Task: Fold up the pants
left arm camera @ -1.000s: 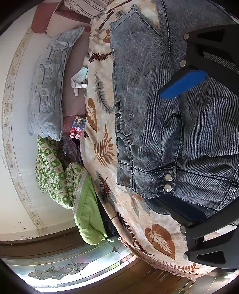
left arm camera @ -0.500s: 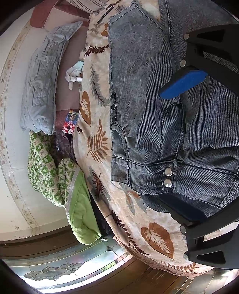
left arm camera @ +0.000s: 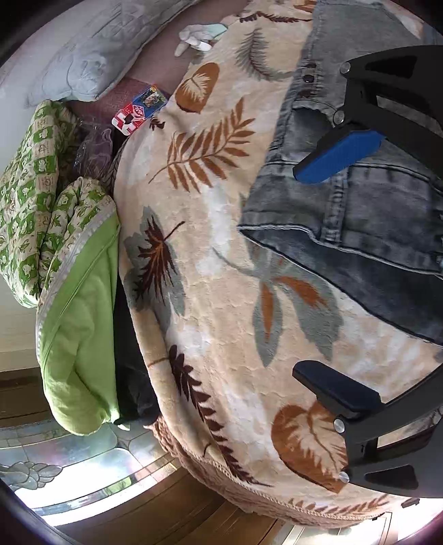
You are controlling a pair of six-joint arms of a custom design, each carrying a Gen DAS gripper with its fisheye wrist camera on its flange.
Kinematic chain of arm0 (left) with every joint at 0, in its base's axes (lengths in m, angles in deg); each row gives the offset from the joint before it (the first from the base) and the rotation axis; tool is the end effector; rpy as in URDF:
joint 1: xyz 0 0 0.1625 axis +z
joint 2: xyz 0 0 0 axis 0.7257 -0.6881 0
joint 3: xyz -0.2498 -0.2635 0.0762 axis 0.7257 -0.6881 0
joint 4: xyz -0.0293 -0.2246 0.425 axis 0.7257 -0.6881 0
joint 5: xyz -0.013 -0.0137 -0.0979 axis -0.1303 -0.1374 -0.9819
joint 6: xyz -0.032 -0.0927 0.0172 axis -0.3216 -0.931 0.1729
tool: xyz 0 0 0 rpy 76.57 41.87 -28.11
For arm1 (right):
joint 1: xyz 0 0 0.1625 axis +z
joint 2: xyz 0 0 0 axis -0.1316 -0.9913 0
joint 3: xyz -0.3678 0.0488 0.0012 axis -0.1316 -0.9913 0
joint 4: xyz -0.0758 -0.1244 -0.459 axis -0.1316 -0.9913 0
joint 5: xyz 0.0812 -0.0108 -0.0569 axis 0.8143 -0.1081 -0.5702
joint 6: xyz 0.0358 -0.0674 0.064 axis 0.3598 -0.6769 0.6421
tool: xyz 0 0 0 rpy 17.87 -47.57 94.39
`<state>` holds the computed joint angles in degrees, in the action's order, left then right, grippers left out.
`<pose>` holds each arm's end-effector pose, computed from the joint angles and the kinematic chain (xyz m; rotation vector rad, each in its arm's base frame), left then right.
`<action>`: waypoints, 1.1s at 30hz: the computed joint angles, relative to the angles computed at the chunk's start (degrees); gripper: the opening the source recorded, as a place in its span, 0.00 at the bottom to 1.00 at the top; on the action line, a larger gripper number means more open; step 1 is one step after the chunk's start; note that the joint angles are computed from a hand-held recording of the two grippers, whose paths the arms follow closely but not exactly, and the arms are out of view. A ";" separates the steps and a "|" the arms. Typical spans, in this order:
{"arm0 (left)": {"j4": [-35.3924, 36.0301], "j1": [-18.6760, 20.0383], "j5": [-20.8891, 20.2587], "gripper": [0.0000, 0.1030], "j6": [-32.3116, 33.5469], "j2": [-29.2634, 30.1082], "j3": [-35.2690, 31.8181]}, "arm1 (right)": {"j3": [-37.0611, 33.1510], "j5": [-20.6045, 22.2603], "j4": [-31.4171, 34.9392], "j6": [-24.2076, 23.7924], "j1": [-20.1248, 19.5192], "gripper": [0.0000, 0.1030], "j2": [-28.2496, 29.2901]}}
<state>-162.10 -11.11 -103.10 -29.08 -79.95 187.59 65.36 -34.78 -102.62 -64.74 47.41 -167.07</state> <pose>-0.2056 -0.4071 0.1338 -0.0054 2.2489 -0.7342 -0.0732 -0.2433 0.4296 -0.3137 -2.2832 1.0324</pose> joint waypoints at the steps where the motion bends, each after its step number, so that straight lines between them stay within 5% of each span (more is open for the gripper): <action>1: -4.51 1.63 -0.92 1.00 3.20 1.00 -0.24 | -1.70 -0.95 -2.12 1.19 0.80 1.00 3.81; 5: -16.36 6.14 -5.28 0.95 11.85 5.81 -1.50 | -7.40 -5.78 -9.04 3.54 5.20 1.00 17.27; 7: -19.11 7.43 -6.95 0.75 15.11 8.14 -2.21 | -9.70 -9.28 -12.54 4.34 7.66 1.00 23.67; 10: -22.77 8.07 -7.06 0.67 17.38 9.60 -2.00 | -12.67 -12.98 -16.80 5.55 10.33 0.98 32.03; 14: -26.61 8.08 -7.25 0.47 20.68 10.76 -2.09 | -15.79 -12.64 -19.12 9.10 10.87 0.92 39.64; 19: -28.59 7.85 -8.22 0.23 22.97 11.42 -2.16 | -18.56 -21.23 -22.96 10.18 14.29 0.81 48.78; 22: -29.69 7.89 -8.47 0.17 23.35 11.46 -2.07 | -17.88 -24.12 -26.70 7.85 15.94 0.74 50.26; 24: -30.50 7.90 -8.90 0.14 23.67 11.14 -1.77 | -17.55 -23.96 -25.68 6.46 16.49 0.44 49.76; 27: -32.75 7.86 -9.94 0.12 25.43 9.56 -0.85 | -15.86 -24.11 -26.05 4.71 17.34 0.21 47.49; 33: -38.39 8.35 -14.59 0.11 27.44 3.90 2.15 | -9.69 -13.77 -23.23 3.71 14.06 0.17 34.29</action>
